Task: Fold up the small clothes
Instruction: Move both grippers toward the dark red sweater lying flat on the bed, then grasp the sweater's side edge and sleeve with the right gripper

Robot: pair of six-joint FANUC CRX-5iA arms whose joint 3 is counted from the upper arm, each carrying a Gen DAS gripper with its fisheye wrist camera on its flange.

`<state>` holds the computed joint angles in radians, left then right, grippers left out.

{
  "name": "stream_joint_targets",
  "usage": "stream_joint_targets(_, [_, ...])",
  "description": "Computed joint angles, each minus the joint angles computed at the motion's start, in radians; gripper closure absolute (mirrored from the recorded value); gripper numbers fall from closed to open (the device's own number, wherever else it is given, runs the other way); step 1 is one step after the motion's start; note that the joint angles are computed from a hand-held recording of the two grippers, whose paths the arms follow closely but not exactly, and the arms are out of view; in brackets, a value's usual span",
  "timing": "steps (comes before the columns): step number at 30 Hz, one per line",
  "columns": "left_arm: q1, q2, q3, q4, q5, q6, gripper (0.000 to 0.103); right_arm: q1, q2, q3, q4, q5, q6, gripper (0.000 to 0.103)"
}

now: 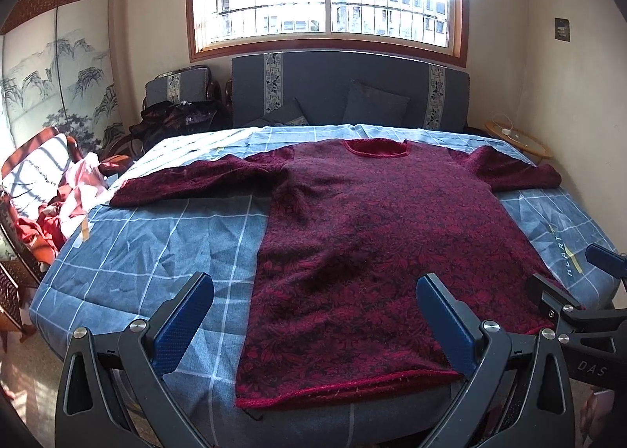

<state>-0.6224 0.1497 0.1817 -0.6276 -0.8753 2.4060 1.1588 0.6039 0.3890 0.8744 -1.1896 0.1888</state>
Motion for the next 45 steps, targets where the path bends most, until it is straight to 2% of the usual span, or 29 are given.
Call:
stream_joint_targets(9, [0.0, 0.067, 0.077, -0.006, 0.016, -0.055, 0.001, -0.05, 0.011, 0.014, -0.05, 0.037, 0.042, 0.0])
stream_joint_targets(14, [0.0, 0.135, 0.149, -0.051, 0.026, -0.042, 0.001, -0.095, 0.034, 0.054, -0.078, 0.055, 0.089, 0.0])
stream_joint_targets(19, [0.019, 0.239, 0.272, -0.021, -0.028, -0.105, 0.001, -0.136, 0.074, 0.116, -0.103, 0.058, 0.155, 0.0])
stream_joint_targets(27, [0.036, 0.405, 0.477, -0.015, -0.153, -0.135, 0.001, -0.189, 0.122, 0.195, -0.168, 0.092, 0.247, 0.0])
stream_joint_targets(37, [0.053, 0.499, 0.578, 0.019, -0.204, -0.181, 0.001, -0.232, 0.139, 0.222, -0.224, 0.12, 0.298, 0.0])
stream_joint_targets(41, [0.059, 0.511, 0.58, 0.032, -0.19, -0.206, 0.001, -0.253, 0.113, 0.163, -0.23, 0.171, 0.269, 0.0])
stream_joint_targets(43, [0.069, 0.498, 0.54, 0.043, -0.125, -0.214, 0.001, -0.273, 0.083, 0.111, -0.246, 0.228, 0.245, 0.0])
stream_joint_targets(45, [0.089, 0.477, 0.475, 0.079, -0.023, -0.25, 0.001, -0.306, 0.031, 0.023, -0.272, 0.343, 0.217, 0.0])
